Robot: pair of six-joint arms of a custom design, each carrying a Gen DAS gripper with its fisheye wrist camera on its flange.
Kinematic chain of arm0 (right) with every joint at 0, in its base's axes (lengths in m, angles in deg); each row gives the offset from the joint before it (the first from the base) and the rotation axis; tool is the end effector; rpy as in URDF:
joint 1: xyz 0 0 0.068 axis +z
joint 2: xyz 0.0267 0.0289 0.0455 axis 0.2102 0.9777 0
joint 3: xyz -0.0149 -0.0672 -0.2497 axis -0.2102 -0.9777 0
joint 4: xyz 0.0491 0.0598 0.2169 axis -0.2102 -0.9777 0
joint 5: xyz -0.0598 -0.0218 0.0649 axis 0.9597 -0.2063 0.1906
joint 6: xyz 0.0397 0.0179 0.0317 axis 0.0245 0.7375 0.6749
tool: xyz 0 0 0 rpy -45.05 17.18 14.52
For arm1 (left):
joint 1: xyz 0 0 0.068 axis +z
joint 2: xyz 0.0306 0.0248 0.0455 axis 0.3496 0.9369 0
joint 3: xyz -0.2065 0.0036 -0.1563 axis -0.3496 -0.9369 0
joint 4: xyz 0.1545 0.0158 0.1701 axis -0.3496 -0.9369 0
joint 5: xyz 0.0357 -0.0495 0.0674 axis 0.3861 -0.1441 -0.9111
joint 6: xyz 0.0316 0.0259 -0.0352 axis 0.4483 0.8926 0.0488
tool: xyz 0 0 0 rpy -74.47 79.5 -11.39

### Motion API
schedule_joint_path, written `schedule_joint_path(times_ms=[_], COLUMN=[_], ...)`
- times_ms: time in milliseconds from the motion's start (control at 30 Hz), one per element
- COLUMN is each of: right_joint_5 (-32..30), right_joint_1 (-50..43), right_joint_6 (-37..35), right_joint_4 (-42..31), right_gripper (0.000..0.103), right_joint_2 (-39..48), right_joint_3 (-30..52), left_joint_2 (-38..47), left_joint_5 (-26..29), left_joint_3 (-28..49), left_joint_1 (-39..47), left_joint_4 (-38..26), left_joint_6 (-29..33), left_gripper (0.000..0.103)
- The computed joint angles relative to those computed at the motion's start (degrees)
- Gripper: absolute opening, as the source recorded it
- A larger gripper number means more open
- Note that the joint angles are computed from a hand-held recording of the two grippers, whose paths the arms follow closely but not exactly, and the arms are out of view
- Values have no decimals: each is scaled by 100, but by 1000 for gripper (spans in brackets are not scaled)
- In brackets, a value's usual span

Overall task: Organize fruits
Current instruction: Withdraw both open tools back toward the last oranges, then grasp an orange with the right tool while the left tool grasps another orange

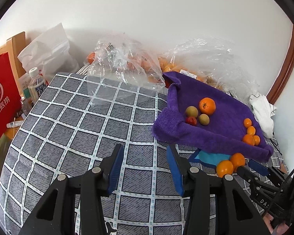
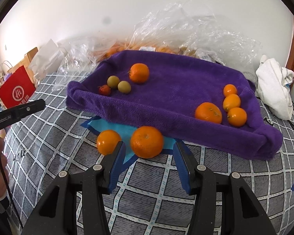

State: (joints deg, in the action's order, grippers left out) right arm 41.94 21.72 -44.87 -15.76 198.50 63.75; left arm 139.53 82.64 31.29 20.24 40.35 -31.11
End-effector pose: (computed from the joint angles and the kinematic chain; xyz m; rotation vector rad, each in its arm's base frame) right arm 0.2952 0.0527 0.0891 -0.3725 2.4065 0.1239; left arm 0.2641 -0.0007 0.0978 -0.3464 2.3092 -0.1393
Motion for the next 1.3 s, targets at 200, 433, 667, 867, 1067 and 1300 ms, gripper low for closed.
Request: schedule_joint_path(times_ms=[200, 433, 667, 867, 1067, 1300], right_joint_5=[184, 306, 300, 117, 8, -184], right_joint_1=[79, 132, 118, -253, -783, -1159], right_joint_6=[88, 150, 85, 50, -155, -486], right_joint_4=[-133, -169, 31, 169, 101, 84], right_gripper=[50, 50, 39, 39, 39, 39], right_joint_2=[371, 623, 512, 234, 35, 122], right_joint_3=[312, 495, 292, -29, -193, -249], left_joint_2=[15, 86, 68, 33, 148, 312], left_joint_5=[59, -23, -61, -140, -259, -522], left_joint_3=[-122, -81, -85, 9, 267, 534], left_joint_1=[131, 96, 2, -241, -601, -1076], left_joint_4=[116, 107, 49, -97, -301, -517], left_joint_6=[74, 118, 68, -9, -129, -204], left_gripper=[43, 43, 43, 43, 43, 43])
